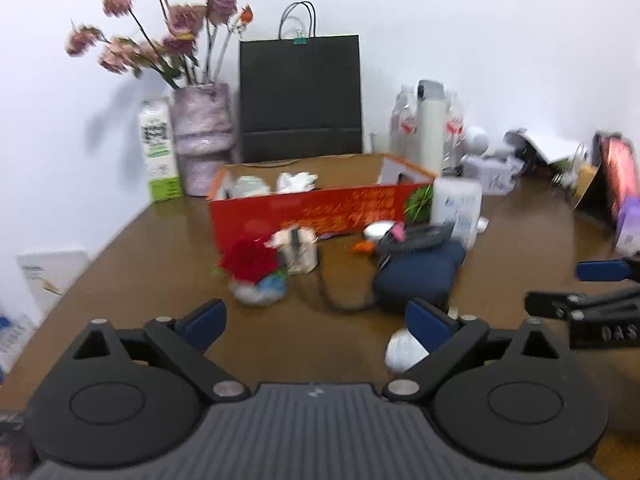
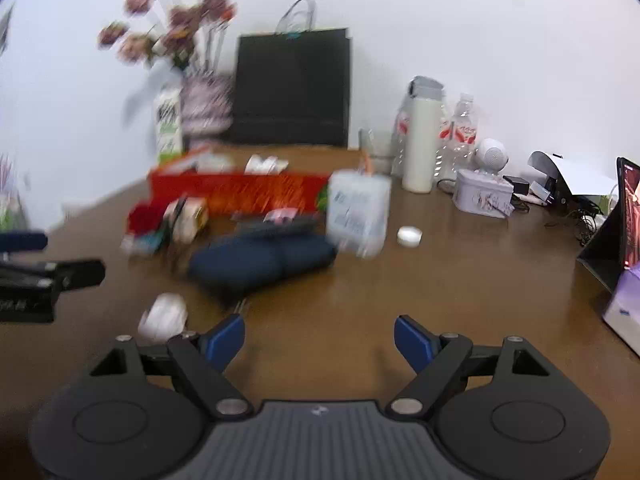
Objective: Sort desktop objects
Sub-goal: 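Move both open tools back toward the table items, then place the white container with the right tool while the left places black cable in box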
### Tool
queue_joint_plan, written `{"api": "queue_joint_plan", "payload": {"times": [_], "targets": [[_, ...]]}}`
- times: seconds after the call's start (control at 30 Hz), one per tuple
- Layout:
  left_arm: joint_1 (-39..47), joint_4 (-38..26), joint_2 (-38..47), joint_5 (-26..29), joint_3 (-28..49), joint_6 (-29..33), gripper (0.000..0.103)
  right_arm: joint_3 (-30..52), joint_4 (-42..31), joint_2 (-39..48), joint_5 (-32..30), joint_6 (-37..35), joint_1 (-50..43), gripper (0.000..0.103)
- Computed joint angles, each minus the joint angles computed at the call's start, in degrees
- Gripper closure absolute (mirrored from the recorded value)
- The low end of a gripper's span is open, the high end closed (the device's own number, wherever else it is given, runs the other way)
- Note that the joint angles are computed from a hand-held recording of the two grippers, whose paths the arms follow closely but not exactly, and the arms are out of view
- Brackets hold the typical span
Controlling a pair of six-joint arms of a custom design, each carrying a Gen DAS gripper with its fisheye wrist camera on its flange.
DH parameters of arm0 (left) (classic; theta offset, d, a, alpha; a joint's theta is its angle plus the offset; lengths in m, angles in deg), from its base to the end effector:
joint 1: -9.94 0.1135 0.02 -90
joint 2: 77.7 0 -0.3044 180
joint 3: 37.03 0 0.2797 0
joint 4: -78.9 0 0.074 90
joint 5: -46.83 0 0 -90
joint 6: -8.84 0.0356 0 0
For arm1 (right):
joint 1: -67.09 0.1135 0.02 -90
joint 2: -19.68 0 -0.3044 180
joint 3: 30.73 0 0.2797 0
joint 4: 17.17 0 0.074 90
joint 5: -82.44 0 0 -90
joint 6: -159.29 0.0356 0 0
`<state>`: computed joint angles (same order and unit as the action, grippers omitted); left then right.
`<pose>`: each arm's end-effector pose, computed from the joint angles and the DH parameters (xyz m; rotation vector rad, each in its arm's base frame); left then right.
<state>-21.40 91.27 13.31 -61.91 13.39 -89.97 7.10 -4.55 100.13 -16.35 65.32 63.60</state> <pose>0.2901 -0.1633 0.1849 0.1997 2.0268 -0.1021 0.2697 -0.0110 0.1697 -0.1013 2.0862 0.0817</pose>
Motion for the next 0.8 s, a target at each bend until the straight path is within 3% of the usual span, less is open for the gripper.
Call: {"api": "queue_joint_plan", "payload": {"times": [0.1,0.23,0.37,0.43,0.5,0.63,0.7,0.77,0.8], "targets": [[3.9,-5.6,3.6,10.3,7.9,-5.5,0.005,7.6,-1.8,5.9,-1.3,2.8,-2.1,0.023],[4.8,-10.1,11.0,16.4,19.5,-5.7,0.005,15.3,-3.4,12.2,-1.3,5.7,-3.1,0.024],[2.9,-16.4,19.3,16.5,31.3,1.3,0.006,21.0,-3.8,17.0,-1.4,6.7,-4.4,0.024],[1.7,-20.5,23.3,11.9,37.0,5.6,0.008,24.8,-5.4,19.6,-2.1,6.4,-4.6,0.025],[2.1,-22.2,25.9,11.6,40.4,6.4,0.019,29.2,-8.1,22.4,-2.9,4.7,-4.1,0.025],[7.8,-27.2,29.1,26.0,45.7,-4.9,0.022,36.7,-11.3,27.7,-3.6,3.9,-2.7,0.026],[9.1,-32.3,31.6,28.1,49.6,-7.8,0.047,40.2,-13.5,30.0,-3.4,5.3,-1.8,0.025],[9.6,-36.9,34.3,30.3,53.7,-7.4,0.057,42.1,-13.4,31.8,-2.9,6.1,-0.9,0.027],[9.7,-37.4,35.3,31.3,54.7,-7.1,0.057,43.0,-13.4,32.7,-1.5,6.1,-0.3,0.036]]}}
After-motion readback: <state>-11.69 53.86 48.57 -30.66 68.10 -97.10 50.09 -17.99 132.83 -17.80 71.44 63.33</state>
